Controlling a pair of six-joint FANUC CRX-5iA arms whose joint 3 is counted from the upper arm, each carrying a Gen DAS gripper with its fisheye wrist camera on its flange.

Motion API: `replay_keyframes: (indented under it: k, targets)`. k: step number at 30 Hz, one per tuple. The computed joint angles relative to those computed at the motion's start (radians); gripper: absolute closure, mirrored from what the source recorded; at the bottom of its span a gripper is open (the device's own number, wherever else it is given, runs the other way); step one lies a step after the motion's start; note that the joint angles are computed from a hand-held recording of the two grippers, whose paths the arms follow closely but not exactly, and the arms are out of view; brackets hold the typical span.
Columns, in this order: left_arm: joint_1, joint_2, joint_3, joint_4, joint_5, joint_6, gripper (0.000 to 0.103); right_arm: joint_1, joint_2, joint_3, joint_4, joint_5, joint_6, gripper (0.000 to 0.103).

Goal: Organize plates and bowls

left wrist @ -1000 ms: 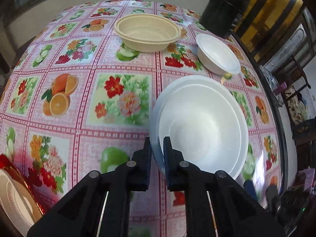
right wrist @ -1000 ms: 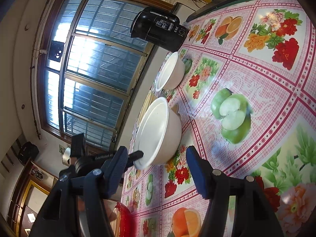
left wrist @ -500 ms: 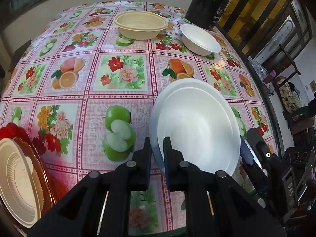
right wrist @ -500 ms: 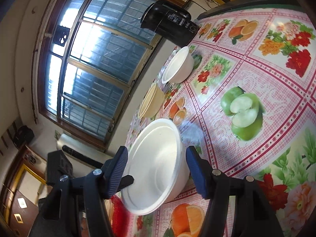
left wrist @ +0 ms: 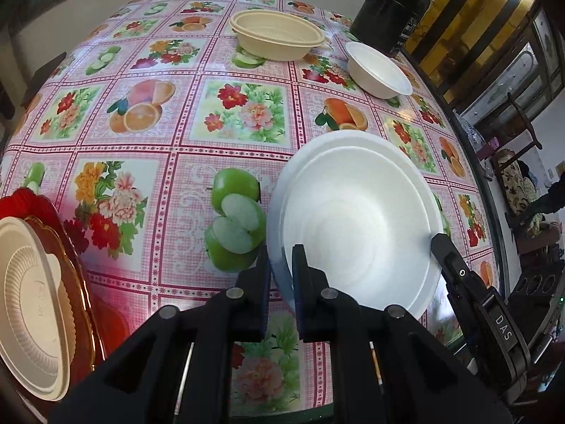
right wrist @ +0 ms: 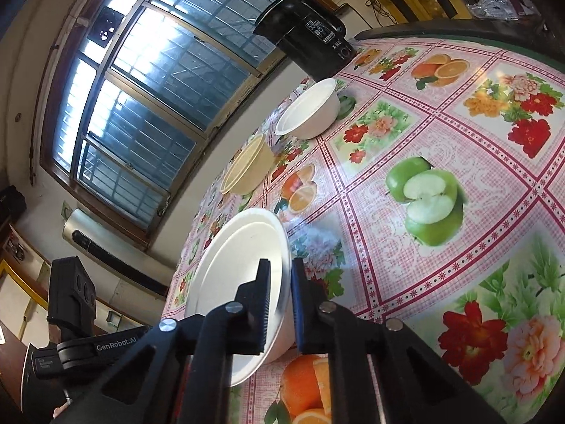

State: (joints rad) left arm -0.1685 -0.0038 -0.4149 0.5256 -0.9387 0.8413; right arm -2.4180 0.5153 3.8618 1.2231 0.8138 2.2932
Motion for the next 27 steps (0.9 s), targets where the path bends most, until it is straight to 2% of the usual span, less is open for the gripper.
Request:
replay_keyframes:
  k: [2,6,10,16,21,24,27]
  targets:
    - [0.002,-0.011,-0.013,0.009,0.002,-0.02,0.09,-0.007,0.009,0.008,-0.013,-0.013,0.003,0.095]
    - [0.0,-0.046,-0.046,0.017,0.013,-0.065,0.09,0.08,0.007,0.015,0.009,0.071,-0.088,0.096]
    - [0.004,-0.084,-0.084,0.044,0.008,-0.126,0.09,0.139,0.029,0.037,0.007,0.115,-0.153,0.096]
    - [0.027,-0.16,-0.147,0.094,-0.028,-0.228,0.09,0.325,0.035,0.025,0.03,0.318,-0.233,0.096]
    - [0.084,-0.225,-0.188,0.17,-0.068,-0.307,0.089,0.422,0.03,-0.019,0.061,0.437,-0.208,0.095]
    - [0.138,-0.266,-0.207,0.224,-0.09,-0.356,0.089,0.446,0.015,-0.051,0.089,0.454,-0.181,0.095]
    - [0.206,-0.295,-0.216,0.271,-0.124,-0.395,0.089,0.439,0.002,-0.078,0.115,0.422,-0.147,0.095]
